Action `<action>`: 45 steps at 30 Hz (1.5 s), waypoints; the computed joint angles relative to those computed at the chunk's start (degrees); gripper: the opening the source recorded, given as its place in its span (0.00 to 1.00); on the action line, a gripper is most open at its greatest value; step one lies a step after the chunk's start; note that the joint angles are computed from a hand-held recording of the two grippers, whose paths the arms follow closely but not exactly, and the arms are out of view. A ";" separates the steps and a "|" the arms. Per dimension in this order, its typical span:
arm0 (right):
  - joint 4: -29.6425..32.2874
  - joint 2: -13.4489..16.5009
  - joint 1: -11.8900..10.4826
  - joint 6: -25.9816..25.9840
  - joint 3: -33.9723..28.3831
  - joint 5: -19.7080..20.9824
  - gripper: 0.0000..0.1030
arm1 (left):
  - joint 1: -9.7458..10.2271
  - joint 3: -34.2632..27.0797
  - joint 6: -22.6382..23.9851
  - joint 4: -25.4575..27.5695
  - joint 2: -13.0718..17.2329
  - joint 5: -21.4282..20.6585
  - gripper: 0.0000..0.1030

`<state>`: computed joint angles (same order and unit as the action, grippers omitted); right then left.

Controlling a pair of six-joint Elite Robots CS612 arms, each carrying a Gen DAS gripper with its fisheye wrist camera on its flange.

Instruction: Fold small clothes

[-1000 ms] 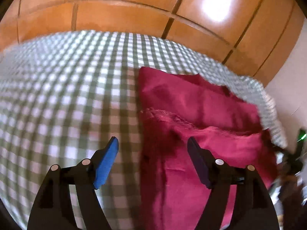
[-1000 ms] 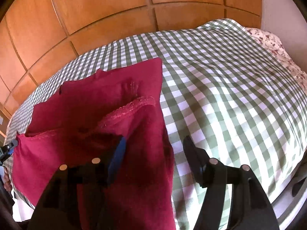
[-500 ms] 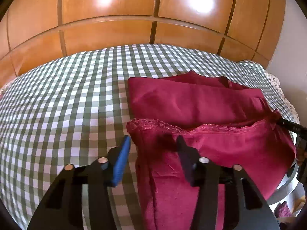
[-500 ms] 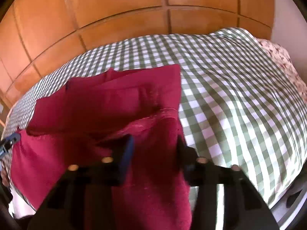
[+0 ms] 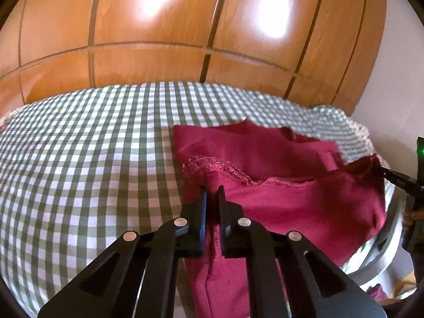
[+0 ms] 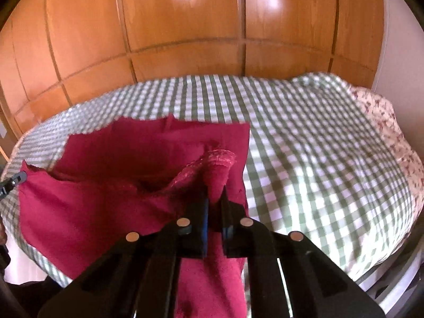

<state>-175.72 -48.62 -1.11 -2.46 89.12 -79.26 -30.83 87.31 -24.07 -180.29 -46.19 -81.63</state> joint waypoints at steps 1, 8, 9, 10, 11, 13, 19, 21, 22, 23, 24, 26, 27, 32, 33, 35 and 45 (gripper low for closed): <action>-0.58 -0.39 -0.22 0.24 0.12 1.01 0.06 | 0.06 0.39 -0.21 -0.89 -0.29 -0.50 0.06; 0.18 1.38 -0.35 2.89 -5.24 3.21 0.06 | 1.32 -2.39 -1.52 -3.47 0.19 -0.61 0.06; 0.53 2.02 -0.32 3.37 -6.58 3.13 0.06 | 1.44 -3.76 -0.88 -3.16 0.78 0.30 0.06; 1.48 3.27 -0.38 4.45 -8.99 3.27 0.06 | 1.60 -5.05 -0.71 -2.82 1.39 0.75 0.06; 2.04 3.89 -0.39 4.96 -10.19 3.22 0.06 | 1.78 -6.35 -0.72 -2.17 2.01 1.09 0.06; 4.57 6.46 -0.27 5.94 -14.79 1.89 0.06 | 2.14 -9.32 -0.61 -0.37 3.50 2.16 0.06; 14.65 14.29 0.39 8.06 -27.56 -2.02 0.06 | 3.24 -20.56 -2.46 11.35 9.70 5.41 0.06; 17.56 16.32 0.90 7.35 -30.21 -5.04 0.04 | 3.46 -23.58 -3.33 15.93 11.52 5.91 0.06; 20.51 17.69 0.93 7.61 -32.17 -5.53 0.04 | 3.56 -25.05 -4.09 18.40 12.39 6.24 0.06; 22.00 18.38 0.89 8.01 -32.93 -5.64 0.04 | 3.65 -26.89 -4.91 21.62 13.48 6.65 0.06; 23.47 19.17 0.87 8.35 -33.80 -5.89 0.05 | 3.75 -28.25 -5.44 24.38 14.24 6.61 0.06; 23.44 19.43 0.69 8.56 -33.67 -5.33 0.09 | 3.88 -30.39 -6.54 28.77 15.42 6.51 0.11; 22.58 19.22 0.59 8.49 -33.14 -5.13 0.16 | 3.88 -30.76 -6.84 29.69 15.60 6.61 0.17; 16.49 16.30 0.81 6.82 -28.41 -7.18 0.38 | 2.80 -25.46 -8.68 22.90 12.68 12.24 0.52; 14.12 15.00 0.93 6.31 -26.24 -6.48 0.40 | 2.43 -23.45 -8.20 20.26 11.56 12.73 0.52; 10.57 13.30 1.24 5.05 -23.07 -4.04 0.49 | 1.60 -19.99 -6.90 15.36 9.89 13.51 0.52; 12.69 12.86 3.09 1.13 -18.50 -1.01 0.51 | -0.10 -21.86 -2.67 25.37 12.17 9.40 0.53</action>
